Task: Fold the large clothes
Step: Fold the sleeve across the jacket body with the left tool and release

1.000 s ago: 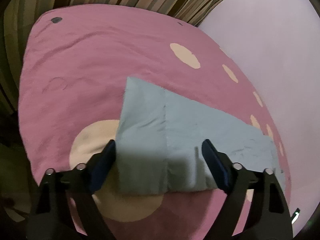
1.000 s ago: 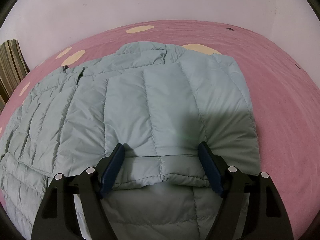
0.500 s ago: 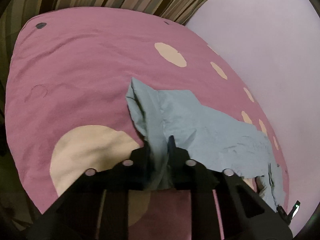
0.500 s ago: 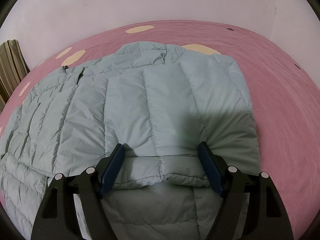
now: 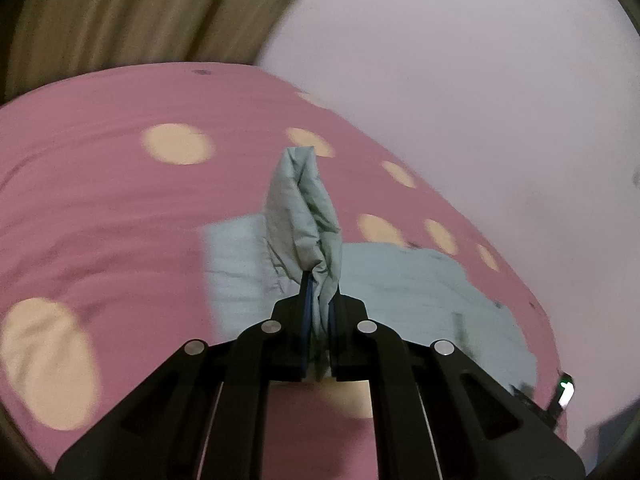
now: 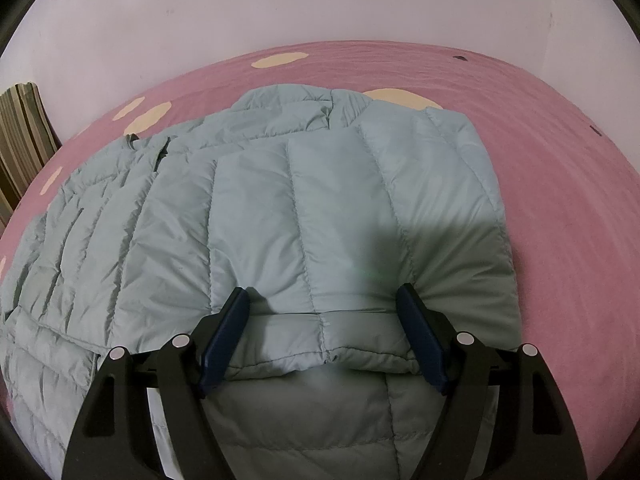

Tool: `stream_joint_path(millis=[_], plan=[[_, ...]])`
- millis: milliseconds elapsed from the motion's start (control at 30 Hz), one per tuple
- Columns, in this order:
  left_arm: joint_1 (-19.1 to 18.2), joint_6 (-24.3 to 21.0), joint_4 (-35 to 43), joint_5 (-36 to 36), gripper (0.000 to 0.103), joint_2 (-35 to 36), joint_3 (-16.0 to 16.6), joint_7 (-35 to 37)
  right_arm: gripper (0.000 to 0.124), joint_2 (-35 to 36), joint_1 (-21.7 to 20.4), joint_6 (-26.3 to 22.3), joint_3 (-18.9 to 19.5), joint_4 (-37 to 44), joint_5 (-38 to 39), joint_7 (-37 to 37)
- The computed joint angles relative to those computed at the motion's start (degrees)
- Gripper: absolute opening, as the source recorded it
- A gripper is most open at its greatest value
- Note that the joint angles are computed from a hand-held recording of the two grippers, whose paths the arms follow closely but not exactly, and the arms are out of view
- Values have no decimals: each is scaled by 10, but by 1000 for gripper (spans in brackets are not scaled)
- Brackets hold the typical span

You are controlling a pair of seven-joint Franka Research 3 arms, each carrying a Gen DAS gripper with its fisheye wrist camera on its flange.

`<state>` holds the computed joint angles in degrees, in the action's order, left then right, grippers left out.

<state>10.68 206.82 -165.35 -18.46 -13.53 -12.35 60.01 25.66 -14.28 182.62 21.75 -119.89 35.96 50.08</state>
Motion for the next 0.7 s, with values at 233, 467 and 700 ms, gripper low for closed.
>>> stream_joint_path(millis=[233,467,700], plan=[[-78,-44,202,60,6,144,1,25,76,-1,-10,-1,12,-1,6,-6],[-225,-163,431,53,6,310,66,91,77,1,-20,-5,25,3,18,-14],[-304,-268,578,115,6,436,112,52,78,8,-33,-6,41,10,39,-33]])
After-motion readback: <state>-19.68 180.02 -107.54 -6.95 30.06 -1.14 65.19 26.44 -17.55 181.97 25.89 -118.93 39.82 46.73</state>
